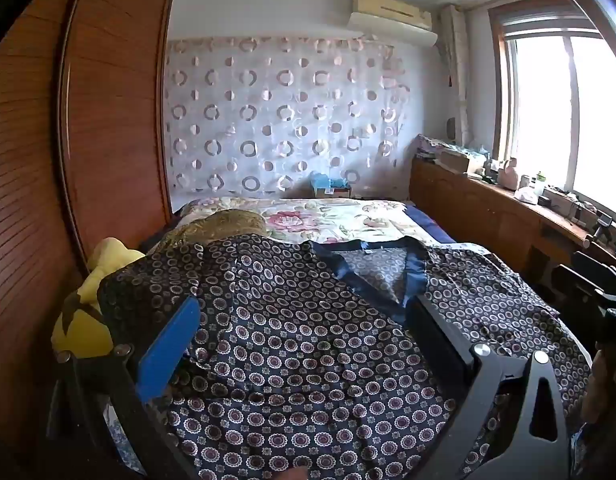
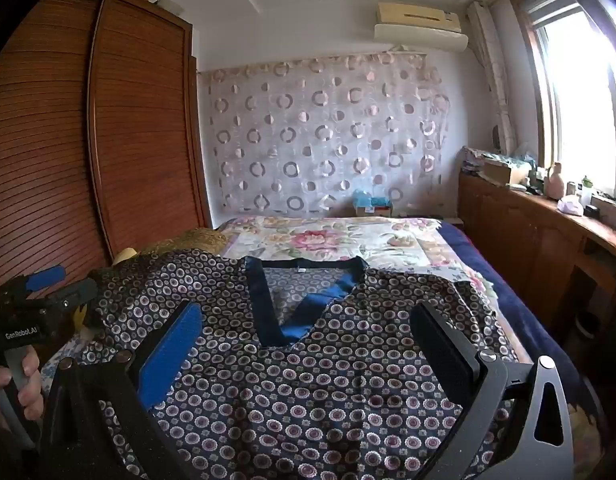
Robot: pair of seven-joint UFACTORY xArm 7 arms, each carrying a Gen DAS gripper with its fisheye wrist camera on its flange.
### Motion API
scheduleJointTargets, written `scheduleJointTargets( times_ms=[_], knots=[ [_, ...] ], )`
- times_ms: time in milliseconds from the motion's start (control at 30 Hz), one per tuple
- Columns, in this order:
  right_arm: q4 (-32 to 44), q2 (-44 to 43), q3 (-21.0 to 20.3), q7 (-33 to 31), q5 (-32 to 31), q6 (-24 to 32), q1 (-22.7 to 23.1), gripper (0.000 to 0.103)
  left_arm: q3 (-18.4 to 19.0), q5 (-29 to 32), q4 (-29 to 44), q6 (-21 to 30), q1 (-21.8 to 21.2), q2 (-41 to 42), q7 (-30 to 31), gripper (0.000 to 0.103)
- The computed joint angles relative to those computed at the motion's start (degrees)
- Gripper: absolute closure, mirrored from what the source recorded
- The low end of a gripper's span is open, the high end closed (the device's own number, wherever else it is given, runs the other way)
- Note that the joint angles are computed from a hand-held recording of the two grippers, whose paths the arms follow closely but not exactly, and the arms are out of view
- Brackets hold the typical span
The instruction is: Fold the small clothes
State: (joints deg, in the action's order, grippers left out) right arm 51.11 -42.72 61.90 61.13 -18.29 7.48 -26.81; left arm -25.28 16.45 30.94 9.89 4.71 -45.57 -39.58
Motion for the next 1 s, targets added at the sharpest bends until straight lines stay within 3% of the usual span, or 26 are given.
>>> scheduleJointTargets(
  times_ms=[1000],
  knots=[
    [0.8,0.4,0.8,0.6,-0.2,0.4,-0.7,0.000,0.6,0.1,0.8,0.7,-0.5,-0.5,1.1,0.000]
  ],
)
